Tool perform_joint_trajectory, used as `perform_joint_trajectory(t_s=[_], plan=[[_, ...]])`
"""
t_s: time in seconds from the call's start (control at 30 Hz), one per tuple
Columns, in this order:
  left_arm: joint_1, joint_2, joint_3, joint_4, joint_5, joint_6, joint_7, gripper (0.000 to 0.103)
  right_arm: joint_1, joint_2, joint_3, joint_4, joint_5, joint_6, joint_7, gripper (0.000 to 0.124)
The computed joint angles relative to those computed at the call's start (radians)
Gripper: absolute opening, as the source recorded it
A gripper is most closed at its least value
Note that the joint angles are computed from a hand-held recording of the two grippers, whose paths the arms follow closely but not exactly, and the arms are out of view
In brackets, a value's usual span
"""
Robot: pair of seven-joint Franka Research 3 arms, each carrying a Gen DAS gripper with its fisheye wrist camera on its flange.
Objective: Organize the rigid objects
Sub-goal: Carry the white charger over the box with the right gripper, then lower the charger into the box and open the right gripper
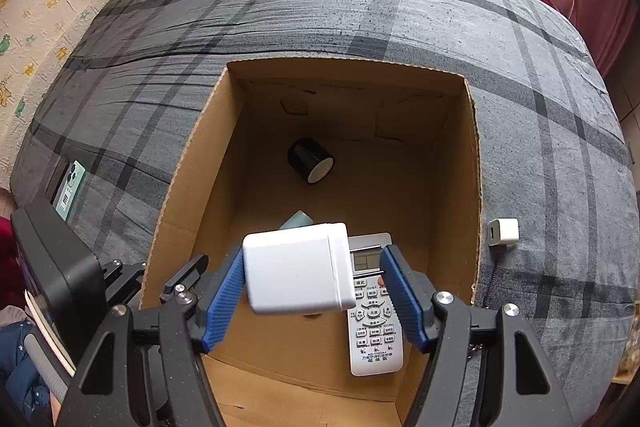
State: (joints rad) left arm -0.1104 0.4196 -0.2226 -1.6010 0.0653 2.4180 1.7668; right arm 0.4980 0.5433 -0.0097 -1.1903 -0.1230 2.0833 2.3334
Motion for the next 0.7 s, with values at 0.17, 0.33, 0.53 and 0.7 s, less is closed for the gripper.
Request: perform_joint_trajectory(t_s=[0.17, 0.33, 0.53, 0.7], plan=[[-0.001, 0.001, 0.0, 0.001, 0.002, 0.0, -0.001, 0.014, -0.003, 0.016, 0.002, -0.003, 0.014, -0.002, 0.007, 0.072], [-0.001, 0.0, 0.0, 0.0, 0.001, 0.0, -0.002, 0.014, -0.007, 0.032, 0.007, -0.01, 0.036, -0.003, 0.002, 0.072], [-0.001, -0.001, 0.0, 0.0, 0.002, 0.0, -0.003, 0.014, -0.014, 0.067, 0.014, 0.006, 0.069, -0.023, -0.011, 0.072], [0.0, -0.002, -0.001, 0.0, 0.0, -0.001, -0.001, 0.014, -0.014, 0.088, 0.014, 0.015, 0.088, -0.033, -0.012, 0.072]])
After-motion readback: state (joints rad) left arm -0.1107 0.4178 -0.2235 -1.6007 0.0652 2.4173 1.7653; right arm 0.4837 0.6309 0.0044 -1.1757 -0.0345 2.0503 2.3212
